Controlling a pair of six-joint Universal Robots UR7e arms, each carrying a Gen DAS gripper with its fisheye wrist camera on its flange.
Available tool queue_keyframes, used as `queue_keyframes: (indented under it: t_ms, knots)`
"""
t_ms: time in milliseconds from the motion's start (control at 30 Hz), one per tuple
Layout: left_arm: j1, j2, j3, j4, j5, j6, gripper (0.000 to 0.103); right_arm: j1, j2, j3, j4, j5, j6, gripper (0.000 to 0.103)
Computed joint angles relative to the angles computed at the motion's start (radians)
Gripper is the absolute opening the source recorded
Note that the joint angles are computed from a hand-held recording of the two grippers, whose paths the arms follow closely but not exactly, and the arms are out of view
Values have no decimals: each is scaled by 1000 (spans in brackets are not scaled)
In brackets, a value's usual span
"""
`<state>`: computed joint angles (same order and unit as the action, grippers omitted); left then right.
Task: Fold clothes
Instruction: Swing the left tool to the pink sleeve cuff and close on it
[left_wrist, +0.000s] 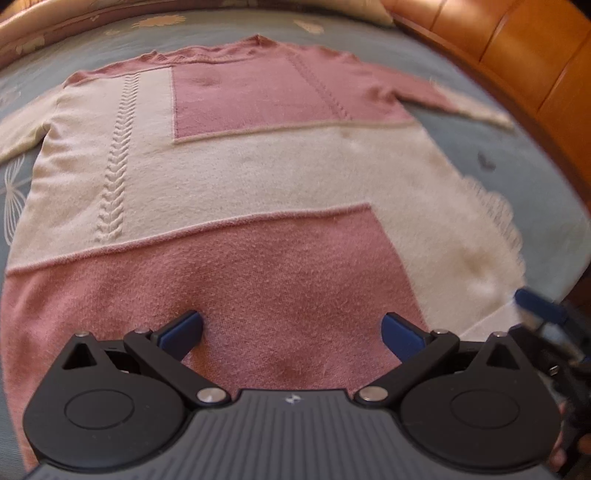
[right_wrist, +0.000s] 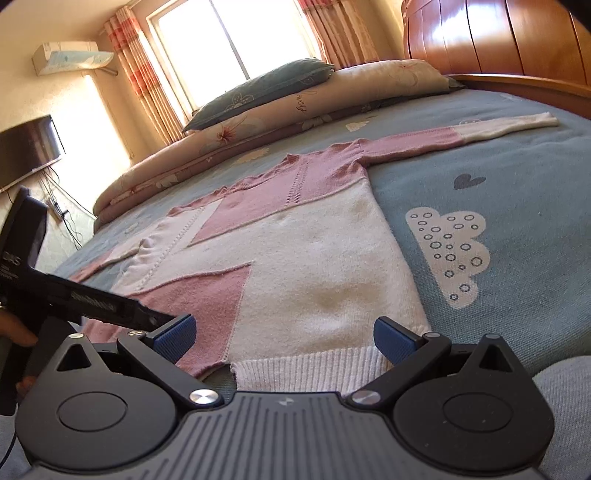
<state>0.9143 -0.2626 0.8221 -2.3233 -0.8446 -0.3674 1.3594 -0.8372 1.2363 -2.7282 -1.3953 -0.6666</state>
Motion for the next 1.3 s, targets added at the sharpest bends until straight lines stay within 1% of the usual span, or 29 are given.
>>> queue_keyframes:
  t_ms: [167, 233, 300, 333, 400, 433, 467, 567, 667, 733, 833, 933, 1000, 1067, 1133, 1200, 1267, 1300]
  knots:
    - [15, -54, 126, -194, -77, 97, 102, 16, 3, 36, -83, -38, -32, 103]
    - [17, -67, 164, -256, -94, 141, 102, 23, 2, 47, -88, -59, -36, 103]
    - [17, -73, 191, -303, -102, 182, 102, 24, -8, 67, -89, -52, -54, 103]
    - [17, -74, 198, -316, -101, 200, 102, 21, -12, 78, -96, -37, -78, 103]
    - [13, -70, 191, -307, -90, 219, 102, 19, -15, 93, -112, -25, -133, 103]
    - [11, -66, 179, -287, -82, 220, 102, 22, -14, 92, -111, -32, -148, 103]
    - [10, -65, 170, -270, -81, 213, 102, 21, -13, 92, -111, -23, -157, 103]
    - [19, -69, 130, -273, -108, 197, 102, 16, -3, 64, -84, 0, -117, 103]
    - [41, -83, 61, -282, -135, 163, 102, 14, 12, 32, -63, 19, -65, 103]
    - [52, -101, 14, -280, -101, 151, 102, 18, 24, 14, -58, 4, -46, 103]
    - [63, -144, -20, -305, -1, 167, 102, 42, 51, -41, -11, -58, -61, 103]
    - [75, -210, 9, -368, 138, 185, 100, 77, 87, -115, 40, -89, -76, 103]
    - [89, -263, 56, -419, 211, 179, 100, 96, 124, -188, 103, -78, -86, 103]
    - [106, -332, 136, -459, 247, 122, 100, 117, 181, -295, 195, -65, -153, 103]
    - [125, -391, 213, -490, 269, 52, 100, 137, 245, -397, 236, -62, -234, 103]
    - [144, -435, 276, -508, 284, -23, 100, 152, 326, -547, 345, -53, -293, 103]
    - [164, -460, 314, -493, 295, -108, 100, 167, 420, -718, 448, -61, -346, 103]
    - [173, -466, 326, -495, 304, -141, 100, 170, 460, -787, 487, -56, -397, 103]
